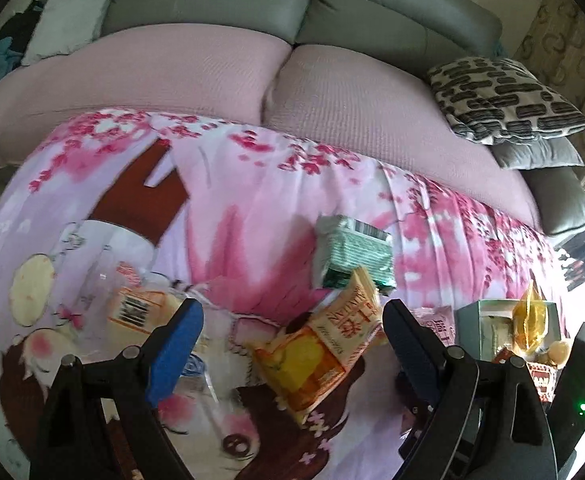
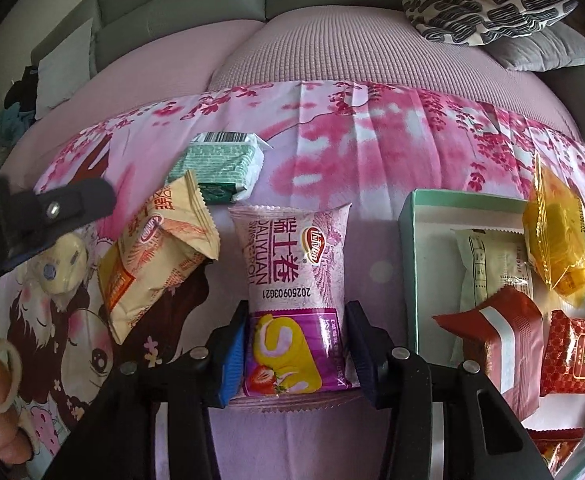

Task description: Organize snacks

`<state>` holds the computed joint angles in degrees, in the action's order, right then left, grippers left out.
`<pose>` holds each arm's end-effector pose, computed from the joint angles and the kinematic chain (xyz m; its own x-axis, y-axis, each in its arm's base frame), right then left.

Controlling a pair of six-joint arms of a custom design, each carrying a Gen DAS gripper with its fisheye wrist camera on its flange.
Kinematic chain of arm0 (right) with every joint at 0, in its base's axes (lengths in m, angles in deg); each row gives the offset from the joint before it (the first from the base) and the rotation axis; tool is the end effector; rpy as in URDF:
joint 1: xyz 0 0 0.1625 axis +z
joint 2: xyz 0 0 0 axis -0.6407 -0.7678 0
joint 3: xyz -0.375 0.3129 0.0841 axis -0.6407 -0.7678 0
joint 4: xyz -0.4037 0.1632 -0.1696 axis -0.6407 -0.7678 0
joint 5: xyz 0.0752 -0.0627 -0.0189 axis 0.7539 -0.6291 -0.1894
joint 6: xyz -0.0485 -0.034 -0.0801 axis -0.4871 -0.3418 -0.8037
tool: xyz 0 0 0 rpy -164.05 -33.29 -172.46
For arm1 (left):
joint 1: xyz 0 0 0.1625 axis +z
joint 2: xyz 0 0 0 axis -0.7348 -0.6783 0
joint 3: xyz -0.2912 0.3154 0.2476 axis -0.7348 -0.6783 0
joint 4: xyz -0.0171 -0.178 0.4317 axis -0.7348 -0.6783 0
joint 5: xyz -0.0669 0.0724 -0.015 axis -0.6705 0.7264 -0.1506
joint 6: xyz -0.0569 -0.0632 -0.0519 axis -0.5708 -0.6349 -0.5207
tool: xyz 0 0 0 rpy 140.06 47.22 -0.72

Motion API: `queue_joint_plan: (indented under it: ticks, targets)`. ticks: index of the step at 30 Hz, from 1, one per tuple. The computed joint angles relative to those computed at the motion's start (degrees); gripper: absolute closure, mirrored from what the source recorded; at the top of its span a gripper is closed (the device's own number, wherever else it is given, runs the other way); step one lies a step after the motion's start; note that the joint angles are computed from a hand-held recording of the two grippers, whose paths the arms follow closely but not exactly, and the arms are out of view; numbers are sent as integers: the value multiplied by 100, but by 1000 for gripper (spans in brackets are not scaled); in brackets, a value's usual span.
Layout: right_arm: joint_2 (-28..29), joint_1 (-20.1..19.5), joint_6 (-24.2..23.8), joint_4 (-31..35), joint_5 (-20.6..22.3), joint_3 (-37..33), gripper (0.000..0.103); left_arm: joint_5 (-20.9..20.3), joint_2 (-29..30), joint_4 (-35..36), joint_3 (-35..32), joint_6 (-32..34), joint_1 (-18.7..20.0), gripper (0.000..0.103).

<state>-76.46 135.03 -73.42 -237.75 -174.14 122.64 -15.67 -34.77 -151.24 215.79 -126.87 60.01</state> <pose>0.1136 -0.3136 0.1983 -0.7059 -0.3990 0.5852 -0.5422 0.8361 -0.0839 -0.3025 -0.2741 0.0574 -0.8029 -0.3934 -0.4479 0.0232 0.7301 -0.6830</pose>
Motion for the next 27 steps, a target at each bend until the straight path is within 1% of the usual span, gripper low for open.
queue_joint_plan:
  ticks: [3,5,10,11,12,13,14,16,21,23,27]
  targets:
    - [-8,-6,10,11,1,4,54,-130,104,-458,56,273,119,12]
    - [-9,-9,16,17,3,1,54,-223,149,-640,69,420,178,12]
    - [-10,-7,32,16,-3,5,54,-399,173,-686,5,592,211,12]
    - [-10,-7,32,16,-3,5,54,-411,192,-648,-20,636,209,13]
    - [-14,-7,38,27,-6,3,54,-421,211,-613,-43,677,205,15]
    - [-18,-9,37,31,-3,3,54,-441,226,-594,-60,720,210,22]
    - [-20,-11,42,31,-5,5,54,-494,253,-593,-88,792,231,32]
    - [-21,-12,48,27,-15,9,54,-586,296,-564,-137,866,282,41]
    - [-12,-14,52,20,-20,10,54,-765,323,-467,-217,1018,325,43]
    - [-10,-8,47,7,-33,16,54,-865,334,-382,-263,999,357,47]
    - [-32,-11,58,22,-48,31,54,-1003,333,-419,-283,1013,379,50]
